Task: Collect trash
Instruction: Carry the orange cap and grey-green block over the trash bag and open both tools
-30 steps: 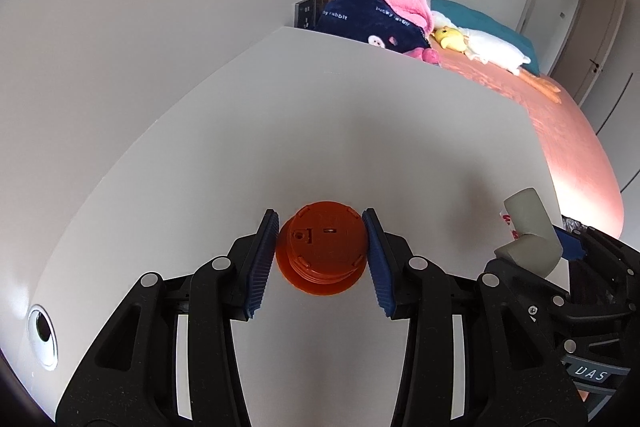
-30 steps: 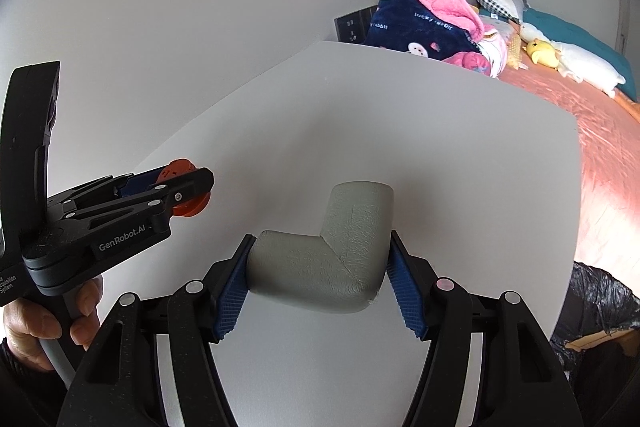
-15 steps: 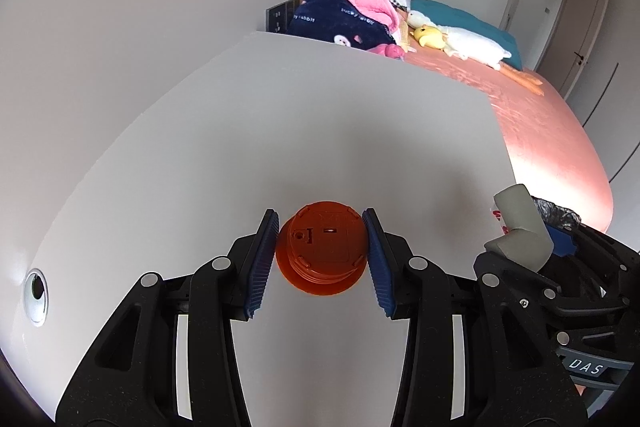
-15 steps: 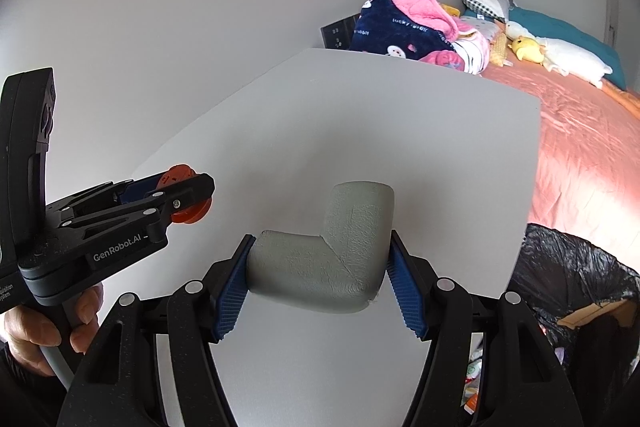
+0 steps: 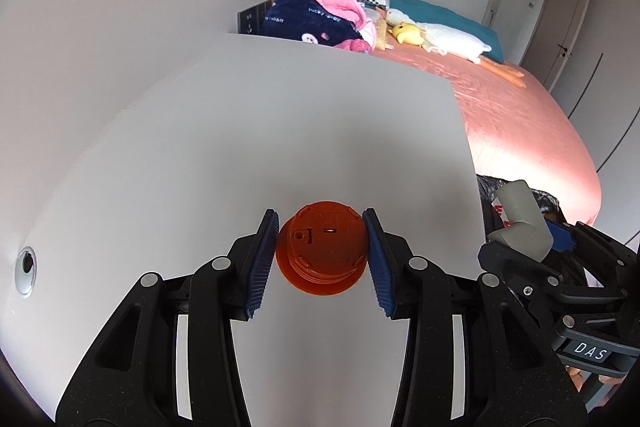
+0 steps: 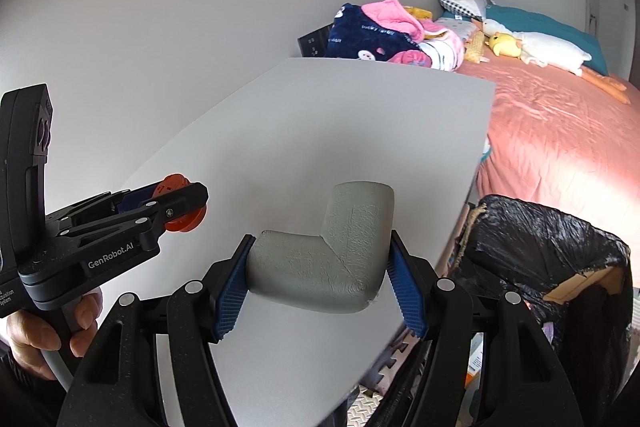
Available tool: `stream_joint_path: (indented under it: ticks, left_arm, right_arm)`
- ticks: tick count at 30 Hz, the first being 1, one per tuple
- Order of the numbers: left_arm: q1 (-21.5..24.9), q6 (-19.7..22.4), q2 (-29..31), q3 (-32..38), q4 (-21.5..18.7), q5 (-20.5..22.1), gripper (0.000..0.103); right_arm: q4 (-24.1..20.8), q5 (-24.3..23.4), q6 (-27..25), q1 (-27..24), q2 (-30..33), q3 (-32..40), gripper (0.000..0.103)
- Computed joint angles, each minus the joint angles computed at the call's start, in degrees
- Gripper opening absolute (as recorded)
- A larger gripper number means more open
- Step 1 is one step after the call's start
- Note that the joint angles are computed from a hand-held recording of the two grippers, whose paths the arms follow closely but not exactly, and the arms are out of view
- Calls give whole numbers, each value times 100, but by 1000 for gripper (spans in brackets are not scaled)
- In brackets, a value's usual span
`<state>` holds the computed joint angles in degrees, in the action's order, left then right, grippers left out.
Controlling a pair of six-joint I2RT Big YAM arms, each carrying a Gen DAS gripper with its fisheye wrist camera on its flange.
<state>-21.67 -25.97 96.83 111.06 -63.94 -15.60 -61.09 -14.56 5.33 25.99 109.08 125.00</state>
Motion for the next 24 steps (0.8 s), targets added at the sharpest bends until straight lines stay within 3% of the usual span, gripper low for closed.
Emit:
stream_joint_path:
  ticks: [24]
  left_arm:
    - [-563, 58, 845, 1164, -322, 130, 43]
  right_arm:
    - [495, -39, 253, -707, -731, -1137, 65]
